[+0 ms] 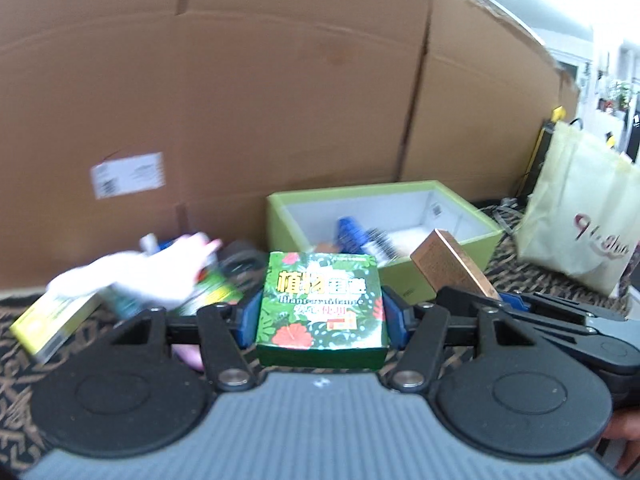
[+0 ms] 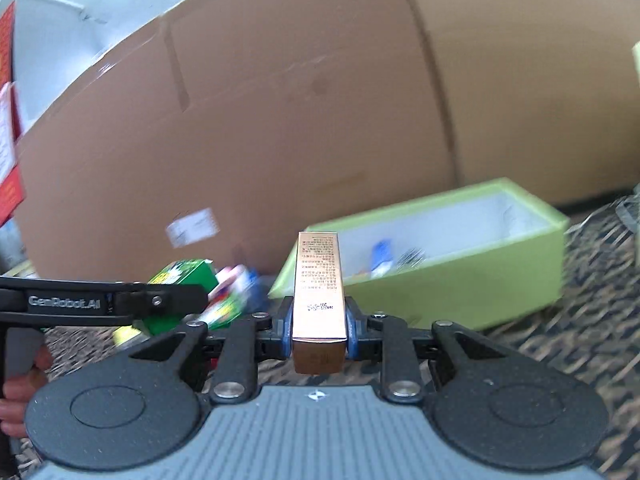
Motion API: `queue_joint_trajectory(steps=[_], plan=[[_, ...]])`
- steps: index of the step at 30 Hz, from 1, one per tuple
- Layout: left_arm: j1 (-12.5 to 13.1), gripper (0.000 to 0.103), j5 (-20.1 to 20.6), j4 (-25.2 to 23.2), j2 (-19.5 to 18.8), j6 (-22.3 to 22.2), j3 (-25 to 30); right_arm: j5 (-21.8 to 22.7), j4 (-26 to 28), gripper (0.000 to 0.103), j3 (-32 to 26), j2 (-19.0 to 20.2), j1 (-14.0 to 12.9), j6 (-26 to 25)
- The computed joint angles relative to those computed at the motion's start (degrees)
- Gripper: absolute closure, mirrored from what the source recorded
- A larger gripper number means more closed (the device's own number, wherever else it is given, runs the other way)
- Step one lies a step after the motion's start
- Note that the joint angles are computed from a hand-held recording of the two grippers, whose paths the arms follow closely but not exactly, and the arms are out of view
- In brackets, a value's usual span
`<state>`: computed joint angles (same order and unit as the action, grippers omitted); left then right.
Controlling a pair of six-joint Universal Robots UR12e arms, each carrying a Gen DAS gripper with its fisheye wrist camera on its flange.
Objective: Organize objects
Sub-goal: 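Grasp the green floral box with the left tool while the right tool grasps a copper box, then lower both boxes into the shoebox and open both tools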
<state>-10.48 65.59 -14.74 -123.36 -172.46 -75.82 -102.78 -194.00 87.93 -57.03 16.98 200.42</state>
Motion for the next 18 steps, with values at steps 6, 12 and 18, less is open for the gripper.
queue_joint_trajectory(steps=[6,12,18], plan=[[-2.4,0.043,-3.0,-4.5,-4.9,-2.2,9.2,-8.0,0.1,0.075,-2.2,0.4,-1.4,-5.7],[-4.9,0.043,-5.3,-10.2,-12.8,-6.9,22.7,-10.6,3.9,0.075,-6.2,2.3,-3.7,-9.7],[-7.1,0.043,-2.7,-16.1,-20.0,-6.1,34.4,-11.4,9.6,0.075,-9.4,4.5,-5.5,-11.5]])
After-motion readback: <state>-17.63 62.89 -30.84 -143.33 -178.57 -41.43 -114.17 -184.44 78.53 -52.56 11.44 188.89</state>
